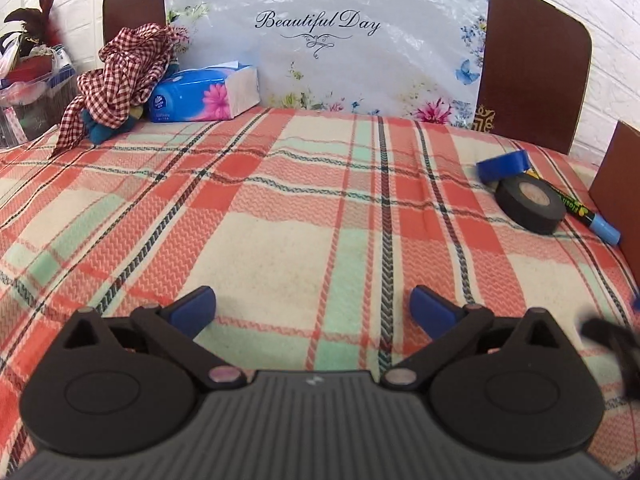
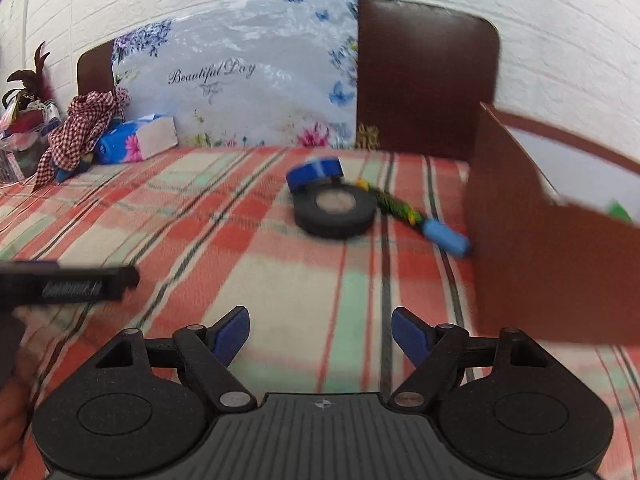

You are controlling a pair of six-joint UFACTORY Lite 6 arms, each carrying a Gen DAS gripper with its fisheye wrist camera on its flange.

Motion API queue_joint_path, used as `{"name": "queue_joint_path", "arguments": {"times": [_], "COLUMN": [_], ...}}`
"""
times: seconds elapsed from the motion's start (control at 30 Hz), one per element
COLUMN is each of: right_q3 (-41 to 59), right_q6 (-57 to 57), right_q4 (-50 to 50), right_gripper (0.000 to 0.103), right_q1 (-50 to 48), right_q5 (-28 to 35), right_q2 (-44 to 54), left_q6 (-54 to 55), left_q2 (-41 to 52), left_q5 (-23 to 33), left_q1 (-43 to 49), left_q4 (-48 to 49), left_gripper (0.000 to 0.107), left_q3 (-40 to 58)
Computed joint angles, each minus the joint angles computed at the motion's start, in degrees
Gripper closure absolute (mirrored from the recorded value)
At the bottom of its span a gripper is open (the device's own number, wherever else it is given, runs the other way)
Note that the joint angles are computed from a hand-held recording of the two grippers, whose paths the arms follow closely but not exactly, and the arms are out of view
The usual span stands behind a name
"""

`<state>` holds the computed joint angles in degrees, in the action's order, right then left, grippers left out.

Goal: Organize objects
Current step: 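Grasp the black electrical tape roll with the right gripper, then hold the black tape with the right gripper while the left gripper grasps it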

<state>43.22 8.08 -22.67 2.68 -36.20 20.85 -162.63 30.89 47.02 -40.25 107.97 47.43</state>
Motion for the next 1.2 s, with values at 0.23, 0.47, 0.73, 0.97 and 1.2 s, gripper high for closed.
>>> {"name": "queue_joint_path", "arguments": {"times": [0.23, 0.47, 0.73, 0.97, 1.2], "right_q3": [29.04, 41.47, -3.81, -26.23, -27.07], "right_q6": [-4.50, 2.67, 4.35, -5.39, -6.85], "right_q4": [6.09, 1.56, -18.37, -30.06, -39.78], "right_gripper": [0.025, 0.027, 0.027, 0.026, 0.020], "right_q1": [4.04, 4.00, -9.35, -44.43, -55.73], "right_q5": [9.78, 16.39, -1.18, -12.76, -18.40], "right_q2": [19.78, 27.32, -1.39, -17.04, -14.20], "left_q6": [-4.00, -5.62, -3.84, 11.34, 26.45], "left_q2": [0.13, 0.07, 0.59, 2.70, 4.74], "left_q5": [0.50, 0.77, 0.34, -1.23, -21.35], "left_q1": [0.73, 1.02, 0.97, -2.62, -15.64], "left_q4": [3.99, 5.36, 4.43, -8.44, -10.11], "left_gripper": [0.004, 0.004, 0.004, 0.004, 0.018], "left_q3": [-0.91, -1.31, -0.40, 6.61, 27.05]}}
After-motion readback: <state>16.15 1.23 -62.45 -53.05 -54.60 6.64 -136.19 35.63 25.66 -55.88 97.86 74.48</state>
